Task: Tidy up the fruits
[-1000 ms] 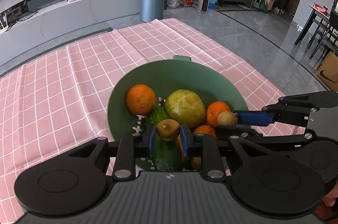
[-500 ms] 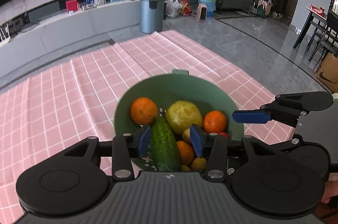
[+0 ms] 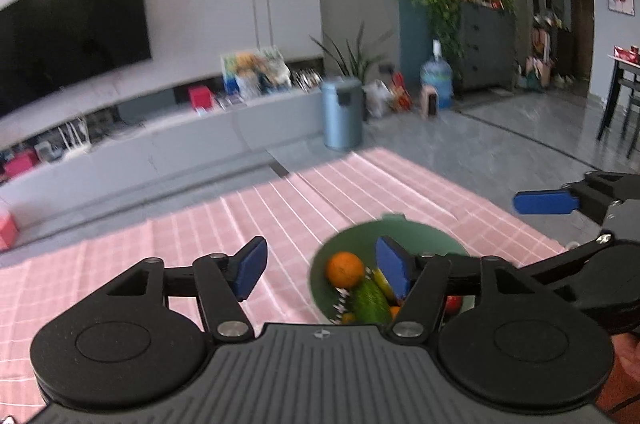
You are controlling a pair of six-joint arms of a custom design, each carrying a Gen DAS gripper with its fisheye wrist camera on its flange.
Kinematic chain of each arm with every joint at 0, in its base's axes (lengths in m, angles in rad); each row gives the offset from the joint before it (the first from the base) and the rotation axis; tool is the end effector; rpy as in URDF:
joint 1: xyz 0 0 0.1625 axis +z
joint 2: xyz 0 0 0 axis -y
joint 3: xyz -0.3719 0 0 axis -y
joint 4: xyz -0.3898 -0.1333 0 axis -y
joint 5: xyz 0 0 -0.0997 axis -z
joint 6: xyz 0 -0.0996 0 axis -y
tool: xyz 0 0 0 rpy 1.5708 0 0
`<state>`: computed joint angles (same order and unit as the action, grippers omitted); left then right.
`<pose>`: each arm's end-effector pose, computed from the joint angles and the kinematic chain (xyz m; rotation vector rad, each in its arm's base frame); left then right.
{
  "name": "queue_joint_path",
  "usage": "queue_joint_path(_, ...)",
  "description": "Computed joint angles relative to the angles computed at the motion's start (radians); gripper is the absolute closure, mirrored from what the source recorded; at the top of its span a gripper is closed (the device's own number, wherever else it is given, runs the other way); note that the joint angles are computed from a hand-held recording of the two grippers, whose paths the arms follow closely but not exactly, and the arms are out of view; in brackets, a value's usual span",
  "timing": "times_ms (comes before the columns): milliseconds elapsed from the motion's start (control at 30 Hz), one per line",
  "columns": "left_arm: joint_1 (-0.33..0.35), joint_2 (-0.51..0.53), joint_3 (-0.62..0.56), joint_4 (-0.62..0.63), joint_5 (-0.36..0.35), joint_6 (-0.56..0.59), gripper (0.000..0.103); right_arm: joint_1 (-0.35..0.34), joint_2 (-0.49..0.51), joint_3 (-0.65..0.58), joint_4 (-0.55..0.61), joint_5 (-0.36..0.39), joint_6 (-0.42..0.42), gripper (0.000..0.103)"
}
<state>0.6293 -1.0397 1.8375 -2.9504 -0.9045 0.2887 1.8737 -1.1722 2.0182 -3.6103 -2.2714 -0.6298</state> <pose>-0.3598 -0.5030 0.1935 1.2396 2.2065 -0.9932 0.2182 -0.4664 0.2781 0.4552 -2.0068 1.2200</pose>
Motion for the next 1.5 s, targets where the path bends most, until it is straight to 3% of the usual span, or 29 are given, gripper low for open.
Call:
queue_joint_path(267, -0.047, -0.059, 0.11, -0.171, 0.073, 0.033, 0.017, 0.091, 0.035, 0.074, -0.261, 0.005, -0.075, 0.012)
queue_joint_path(467, -0.065, -0.063, 0.154, -0.26, 0.148, 0.049, 0.015, 0.119, 0.068, 0.12, -0.399, -0.001, -0.06, 0.008)
queue_joint_path(633, -0.068, -0.062, 0.185, -0.3, 0.181, 0.021, 0.015, 0.14, 0.101, 0.132, -0.445, -0.033, -0.053, 0.005)
queue_joint_path(800, -0.071, -0.039, 0.205, -0.351, 0.257, -0.007, 0.015, 0.13, 0.124, 0.152, -0.476, -0.024, -0.042, 0.005)
queue_joint_path(1000, -0.044, -0.035, 0.218, -0.303, 0.265, -0.071, 0.015, 0.095, 0.158, 0.15, -0.489, -0.041, -0.036, 0.005)
queue_joint_path(1267, -0.038, -0.041, 0.241, -0.168, 0.277, -0.133, 0.015, 0.044, 0.132, 0.174, -0.417, -0.019, 0.079, 0.005)
queue_joint_path(1500, -0.028, -0.074, 0.254, -0.046, 0.259, -0.209, 0.015, 0.023, 0.121, 0.183, -0.374, -0.003, 0.112, 0.005)
